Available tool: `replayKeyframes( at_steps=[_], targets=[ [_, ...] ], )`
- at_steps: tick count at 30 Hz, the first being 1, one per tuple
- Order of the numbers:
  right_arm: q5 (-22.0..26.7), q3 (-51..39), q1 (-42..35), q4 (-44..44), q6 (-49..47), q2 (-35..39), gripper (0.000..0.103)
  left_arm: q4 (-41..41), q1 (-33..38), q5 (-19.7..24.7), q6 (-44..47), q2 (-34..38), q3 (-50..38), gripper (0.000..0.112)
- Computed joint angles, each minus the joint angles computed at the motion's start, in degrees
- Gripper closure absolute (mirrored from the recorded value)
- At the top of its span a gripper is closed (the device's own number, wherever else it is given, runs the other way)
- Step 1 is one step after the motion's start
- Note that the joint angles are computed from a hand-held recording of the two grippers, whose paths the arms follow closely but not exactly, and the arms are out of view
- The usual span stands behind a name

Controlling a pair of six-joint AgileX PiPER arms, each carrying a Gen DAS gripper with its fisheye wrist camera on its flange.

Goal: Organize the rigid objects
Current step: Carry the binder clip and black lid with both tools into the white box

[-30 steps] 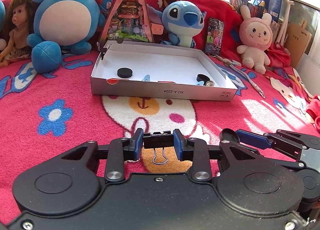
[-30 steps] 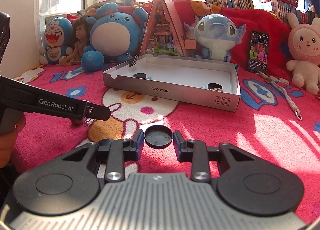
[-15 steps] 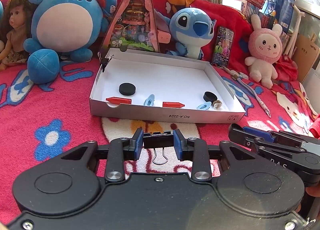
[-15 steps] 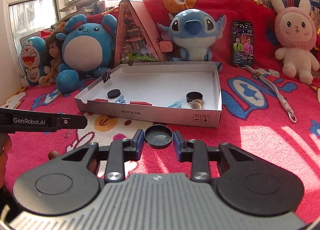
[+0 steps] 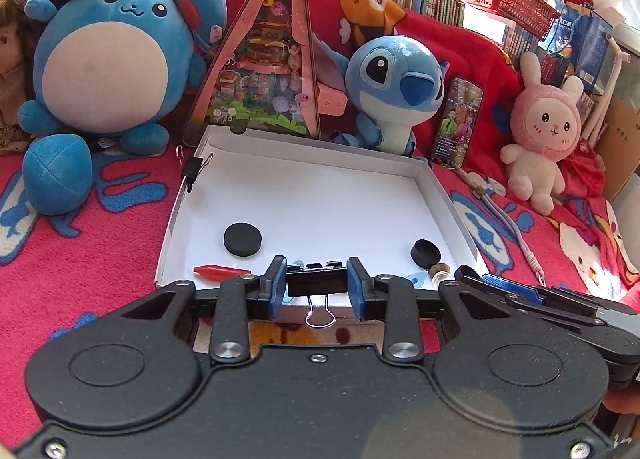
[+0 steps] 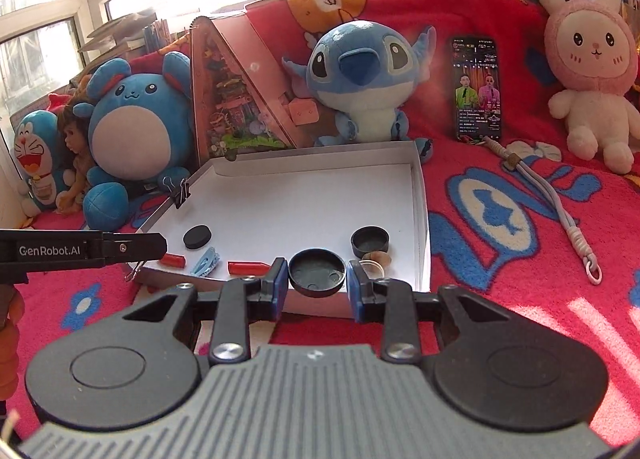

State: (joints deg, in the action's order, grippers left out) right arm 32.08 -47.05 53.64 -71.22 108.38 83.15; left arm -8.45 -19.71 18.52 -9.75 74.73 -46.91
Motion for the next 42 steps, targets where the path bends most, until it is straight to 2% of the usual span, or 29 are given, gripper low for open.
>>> replayKeyframes(
  at_steps=[2, 5, 8, 14, 16, 18, 22, 33, 42],
  targets=[
    [-2.8, -1.4, -2.5, 3.2, -3.9, 0.6, 0.067, -6.1, 1.7, 2.9, 5.9, 3.2, -3.6, 0.082],
    [-7.7, -4.9, -7.6, 16.2, -16.4, 2.3, 0.067, -7.4, 2.1, 5.6, 7.0, 7.4, -8.1, 0.082],
    [-9.5, -7.9, -10.7, 25.8, -25.9, 4.1, 0.067, -1.2, 0.4, 5.4, 0.9, 10.8, -11.4, 0.082],
    [-11.6, -12.0, -14.6, 37.5, -37.9, 7.7, 0.067, 5.9, -1.6, 4.6, -6.9, 16.8, -16.1, 0.082],
    [-12.1, -12.9, -15.0, 38.1, -38.7, 8.8, 0.066, 11.5, -2.8, 3.7, -12.4, 18.4, -16.9, 0.082],
    [-12.5, -13.3, -15.1, 36.5, -37.1, 9.8, 0.066, 13.5, -3.4, 2.6, -14.2, 19.7, -17.3, 0.082],
    [-13.2, -14.0, -15.1, 34.7, -35.1, 11.8, 0.066, 10.3, -3.2, 2.3, -10.6, 22.1, -18.5, 0.082],
    [-10.2, -15.2, -13.5, 25.2, -28.1, 14.8, 0.066, 14.3, -3.6, 3.7, -12.5, 23.5, -19.0, 0.082],
    [-10.4, -15.0, -13.3, 24.0, -28.3, 16.2, 0.066, 16.2, -4.0, 3.1, -13.4, 23.9, -18.4, 0.081]
  ],
)
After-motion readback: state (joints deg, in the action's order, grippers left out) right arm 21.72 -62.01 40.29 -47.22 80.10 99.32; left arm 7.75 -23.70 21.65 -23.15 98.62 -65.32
